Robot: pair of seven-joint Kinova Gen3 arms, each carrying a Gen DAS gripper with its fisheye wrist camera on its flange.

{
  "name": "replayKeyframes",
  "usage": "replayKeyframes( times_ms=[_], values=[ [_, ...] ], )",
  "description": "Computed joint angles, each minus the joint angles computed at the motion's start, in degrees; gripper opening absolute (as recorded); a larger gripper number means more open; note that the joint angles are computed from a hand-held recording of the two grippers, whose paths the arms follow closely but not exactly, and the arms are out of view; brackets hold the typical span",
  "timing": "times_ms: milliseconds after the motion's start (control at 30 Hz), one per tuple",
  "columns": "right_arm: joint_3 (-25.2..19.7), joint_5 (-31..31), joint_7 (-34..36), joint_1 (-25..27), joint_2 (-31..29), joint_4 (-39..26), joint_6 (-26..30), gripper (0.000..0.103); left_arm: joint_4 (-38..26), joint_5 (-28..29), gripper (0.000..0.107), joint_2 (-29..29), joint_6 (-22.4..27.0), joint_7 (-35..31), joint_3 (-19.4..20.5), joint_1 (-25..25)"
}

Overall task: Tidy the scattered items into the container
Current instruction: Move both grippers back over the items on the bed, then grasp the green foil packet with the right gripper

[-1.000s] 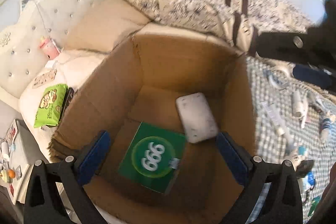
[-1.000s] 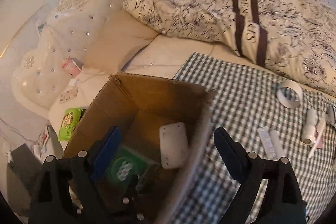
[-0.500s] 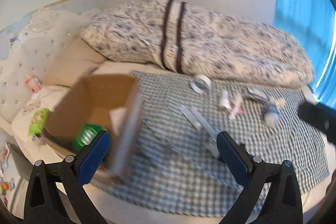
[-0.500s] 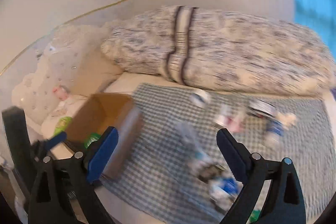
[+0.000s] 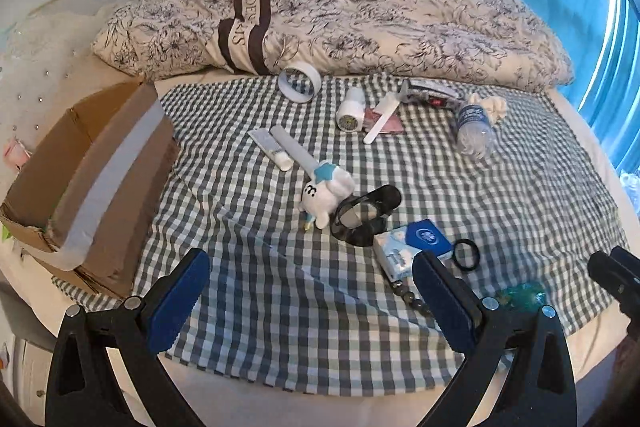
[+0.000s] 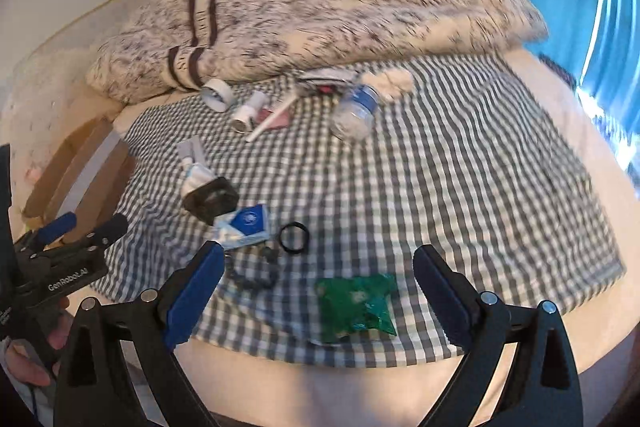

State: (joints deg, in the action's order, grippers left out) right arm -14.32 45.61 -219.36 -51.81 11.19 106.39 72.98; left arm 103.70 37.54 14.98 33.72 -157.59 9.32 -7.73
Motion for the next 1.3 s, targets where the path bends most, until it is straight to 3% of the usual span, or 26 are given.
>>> replayKeyframes(
  times_ms=[133,400,700,1067,1167,1200,1267,1300],
  values=[
    [0.4,0.8,-3.6,1.5,-0.9,4.8,-4.3,0.096,-1.9,-3.6,0.103,2.3,0.9,5.0,-1.1,1.5],
    [1.2,-0.6,0.4,5.5,-0.9,6.8,-9.3,0.096,-4.3,-6.7,0.103,5.3,2.3,9.9,0.4,2.3],
    [1.3,-3.6,3.7,4.3,2.6,5.7,-11.1,0.096,-2.5,-5.7,0.103,5.4,2.1,5.5,2.5,1.5],
    [5.6,-10.0,9.5,5.4,7.8,7.7,-21.5,0.096,-3.5,-11.2,0.103,8.1,1.0,11.1,1.4,4.4],
    [6.5,-11.0,11.9,5.0,9.0,6.6,-20.3,0.096,-3.2,-12.5,0.103,8.4,0.4,12.3,1.5,4.8],
    [6.7,-11.2,12.7,4.8,9.4,6.0,-19.5,0.093,-3.1,-12.9,0.103,8.4,0.2,12.5,1.7,4.9],
    [7.1,-11.4,13.6,4.2,9.9,5.3,-18.4,0.077,-2.5,-13.0,0.103,8.3,-0.1,12.3,2.3,4.6],
    [7.2,-11.3,13.8,3.9,9.9,5.2,-18.0,0.057,-2.1,-12.9,0.103,8.1,-0.2,11.9,2.8,4.5]
  ],
)
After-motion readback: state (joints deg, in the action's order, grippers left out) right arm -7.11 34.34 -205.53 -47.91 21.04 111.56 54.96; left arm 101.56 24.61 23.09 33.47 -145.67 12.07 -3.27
